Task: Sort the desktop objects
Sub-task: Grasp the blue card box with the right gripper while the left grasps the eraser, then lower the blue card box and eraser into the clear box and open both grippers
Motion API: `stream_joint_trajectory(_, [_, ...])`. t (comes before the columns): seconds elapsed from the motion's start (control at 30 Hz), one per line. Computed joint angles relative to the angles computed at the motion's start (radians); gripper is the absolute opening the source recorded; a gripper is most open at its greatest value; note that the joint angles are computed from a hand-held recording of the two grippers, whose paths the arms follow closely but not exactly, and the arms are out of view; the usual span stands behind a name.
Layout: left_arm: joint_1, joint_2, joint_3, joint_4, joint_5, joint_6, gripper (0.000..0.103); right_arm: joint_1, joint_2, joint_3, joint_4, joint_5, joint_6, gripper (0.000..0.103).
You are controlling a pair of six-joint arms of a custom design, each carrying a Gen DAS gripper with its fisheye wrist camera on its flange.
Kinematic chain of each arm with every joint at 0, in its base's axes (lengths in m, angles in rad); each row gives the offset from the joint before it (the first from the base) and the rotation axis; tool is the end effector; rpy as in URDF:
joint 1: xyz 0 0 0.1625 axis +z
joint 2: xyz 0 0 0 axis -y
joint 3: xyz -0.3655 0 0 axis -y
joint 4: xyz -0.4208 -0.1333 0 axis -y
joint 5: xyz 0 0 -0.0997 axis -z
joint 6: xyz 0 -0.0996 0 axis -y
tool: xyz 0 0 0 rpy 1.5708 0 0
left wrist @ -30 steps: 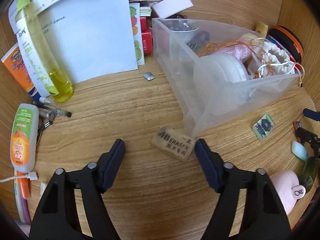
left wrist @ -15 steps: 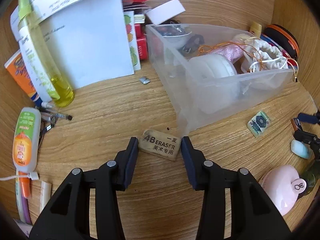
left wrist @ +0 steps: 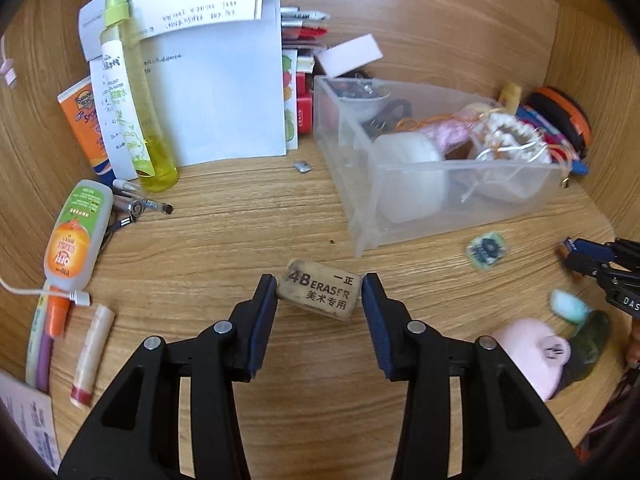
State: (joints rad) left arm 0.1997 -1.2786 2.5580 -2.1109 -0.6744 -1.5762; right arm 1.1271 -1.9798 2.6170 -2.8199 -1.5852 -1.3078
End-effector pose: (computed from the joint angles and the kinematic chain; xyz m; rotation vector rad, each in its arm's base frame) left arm -0.2109 -0.2581 -0.0037 0.1794 2.1929 -0.9538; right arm -0.0233 -0.3562 0.2232 1.0898 -2.3777 0.5146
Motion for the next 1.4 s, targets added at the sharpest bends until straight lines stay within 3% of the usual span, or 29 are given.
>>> stream_joint_trajectory(0.3, [-0.061,-0.01,-0.029,0.005,0.046,-0.01,0.043,0.017,-0.128,-0.018,0.129,0.124,0.038,0.026])
stream_joint_trajectory(0.6, [-0.07,0.004,-0.086,-0.006,0.138,0.044,0.043,0.084,-0.087,-0.065,0.099,0.179,0.092,0.026])
stream_joint_trajectory(1.0, [0.04,0.022,-0.136,-0.128,0.23,0.19,0.043,0.199,0.111,-0.189,-0.016,0.17,0.172,0.026])
stream_joint_trajectory(1.2, [0.136,0.064,-0.163,-0.328,0.234,0.346,0.043,0.233,0.262,-0.263,-0.084,0.135,0.237,0.026])
stream_joint_trajectory(1.33, [0.207,0.145,-0.209,-0.481,0.208,0.501,0.043,0.227,0.33,-0.291,-0.104,0.117,0.276,0.026])
stream_joint_trajectory(1.4, [0.242,0.193,-0.244,-0.501,0.196,0.547,0.043,0.233,0.347,-0.298,-0.103,0.091,0.269,0.026])
